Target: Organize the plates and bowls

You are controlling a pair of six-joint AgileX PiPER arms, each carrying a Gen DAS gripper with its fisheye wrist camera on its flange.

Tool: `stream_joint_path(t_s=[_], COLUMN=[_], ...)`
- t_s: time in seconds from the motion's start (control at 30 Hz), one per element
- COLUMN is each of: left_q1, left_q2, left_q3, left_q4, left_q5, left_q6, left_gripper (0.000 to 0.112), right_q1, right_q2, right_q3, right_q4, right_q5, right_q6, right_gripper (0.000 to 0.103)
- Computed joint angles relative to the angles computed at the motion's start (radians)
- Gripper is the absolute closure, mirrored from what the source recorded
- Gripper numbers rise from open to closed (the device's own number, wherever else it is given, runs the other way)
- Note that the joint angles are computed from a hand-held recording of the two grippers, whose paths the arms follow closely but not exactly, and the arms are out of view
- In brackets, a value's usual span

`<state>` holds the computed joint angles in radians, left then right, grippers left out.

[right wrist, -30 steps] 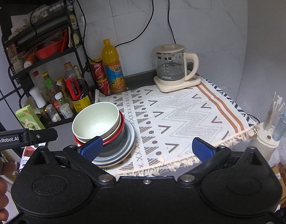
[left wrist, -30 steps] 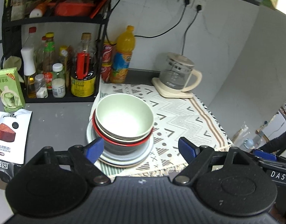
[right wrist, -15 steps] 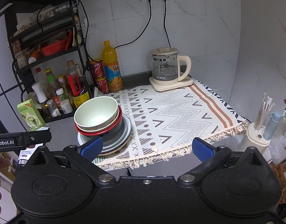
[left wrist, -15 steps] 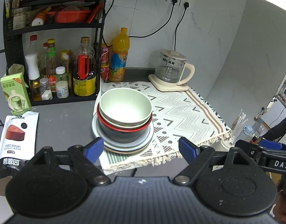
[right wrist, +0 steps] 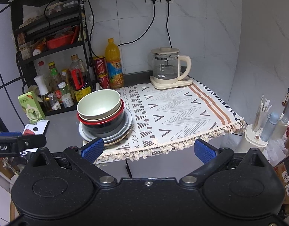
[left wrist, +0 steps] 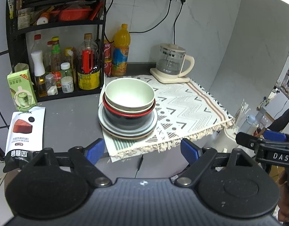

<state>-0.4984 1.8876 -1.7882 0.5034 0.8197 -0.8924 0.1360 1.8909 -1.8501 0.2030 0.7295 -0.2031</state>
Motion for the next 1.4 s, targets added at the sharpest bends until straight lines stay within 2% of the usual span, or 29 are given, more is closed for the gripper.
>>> stream_joint_path(t_s=[0.17, 0.33, 0.8, 1.23, 1.3, 1.4], left_q1=[-0.024, -0.020, -0.044, -0.049, -0.058, -0.061], left_q2=[-0.005, -0.008, -0.003, 0.014, 0.013, 0.006], left_q3=[0.018, 0.015, -0.005, -0.040, -0.038, -0.024], left_q4=[0.041, -0.005, 0.024, 0.005, 0.034, 0.054], left_q5=[0.000, -0.005, 0.024, 0.040, 0.043, 0.024], left_q6=[-0.025, 0.005, -0.024, -0.018, -0.044, -0.075], left_gripper=[0.026, 0.024, 0.017, 0.016, 0.011, 0.009], right_q1=[-0.011, -0.024, -0.048, -0.064, -0.063, -0.060], right_q2=[-0.016, -0.040, -0.052, -0.052, -0.052, -0.059], right_q3=[0.031, 0.068, 0.093, 0.085, 0.086, 0.102], right_q4=[0.039, 0.088, 0.133, 0.169, 0.165, 0.169], right_q5=[-0.015, -0.040, -0.041, -0.035, -0.035, -0.056], right_q6=[-0.028, -0.076, -0.116, -0.163, -0.169, -0.181], right_gripper=[0.000, 0.000, 0.000, 0.000, 0.000, 0.000])
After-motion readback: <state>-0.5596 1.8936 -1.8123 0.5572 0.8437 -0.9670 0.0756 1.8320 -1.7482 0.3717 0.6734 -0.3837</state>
